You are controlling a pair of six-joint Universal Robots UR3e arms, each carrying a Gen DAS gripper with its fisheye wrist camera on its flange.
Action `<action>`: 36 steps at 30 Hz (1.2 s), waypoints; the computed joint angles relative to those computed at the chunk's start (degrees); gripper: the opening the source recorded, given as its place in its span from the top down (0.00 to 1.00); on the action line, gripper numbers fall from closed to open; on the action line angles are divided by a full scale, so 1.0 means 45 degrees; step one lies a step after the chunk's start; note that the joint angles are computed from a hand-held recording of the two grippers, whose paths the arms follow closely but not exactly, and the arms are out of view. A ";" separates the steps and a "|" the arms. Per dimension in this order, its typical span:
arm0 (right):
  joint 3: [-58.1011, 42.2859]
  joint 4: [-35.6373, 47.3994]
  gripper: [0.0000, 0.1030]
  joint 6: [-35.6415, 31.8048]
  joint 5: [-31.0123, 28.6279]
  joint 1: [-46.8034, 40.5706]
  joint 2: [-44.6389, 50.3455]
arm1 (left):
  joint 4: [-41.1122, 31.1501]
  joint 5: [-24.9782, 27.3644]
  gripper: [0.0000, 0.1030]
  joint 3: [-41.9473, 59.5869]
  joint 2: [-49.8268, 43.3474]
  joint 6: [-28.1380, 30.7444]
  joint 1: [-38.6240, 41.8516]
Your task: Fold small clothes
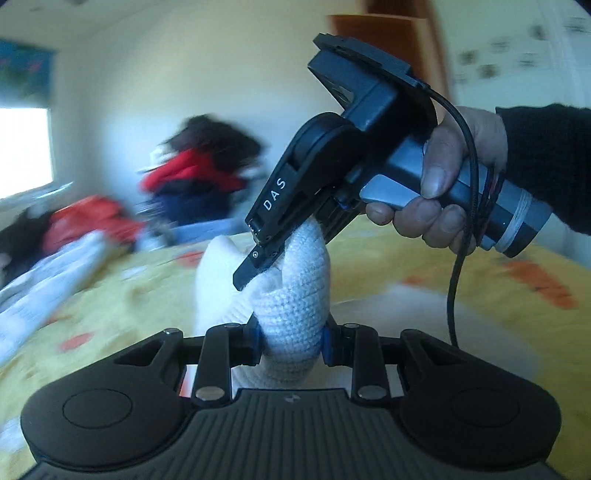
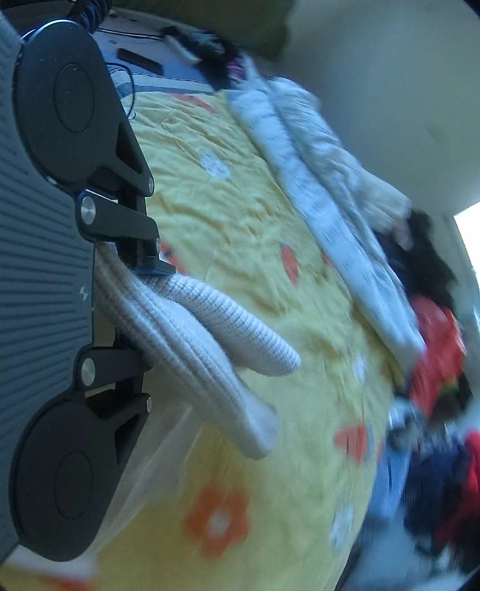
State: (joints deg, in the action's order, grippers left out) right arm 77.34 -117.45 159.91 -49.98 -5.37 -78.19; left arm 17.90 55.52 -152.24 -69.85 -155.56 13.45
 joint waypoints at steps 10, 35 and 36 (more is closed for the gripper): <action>1.0253 -0.0618 0.68 -0.2552 0.1133 -0.7036 -0.5371 | 0.5854 0.4330 0.71 0.1732 -0.8559 0.1637 -0.7244; 0.8910 -0.6481 0.84 0.1214 0.0861 -0.5219 -0.1965 | 0.8386 0.4549 0.72 0.2323 -1.0361 0.3122 -0.7846; 0.9288 -0.6290 0.84 0.0800 0.1326 -0.5569 -0.2654 | 0.8402 0.4340 0.72 0.2220 -1.0090 0.3000 -0.7766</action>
State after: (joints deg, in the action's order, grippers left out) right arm 119.14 -145.76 163.51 -44.01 -30.43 -90.14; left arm 55.71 75.05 -142.25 -115.25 -142.06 -21.49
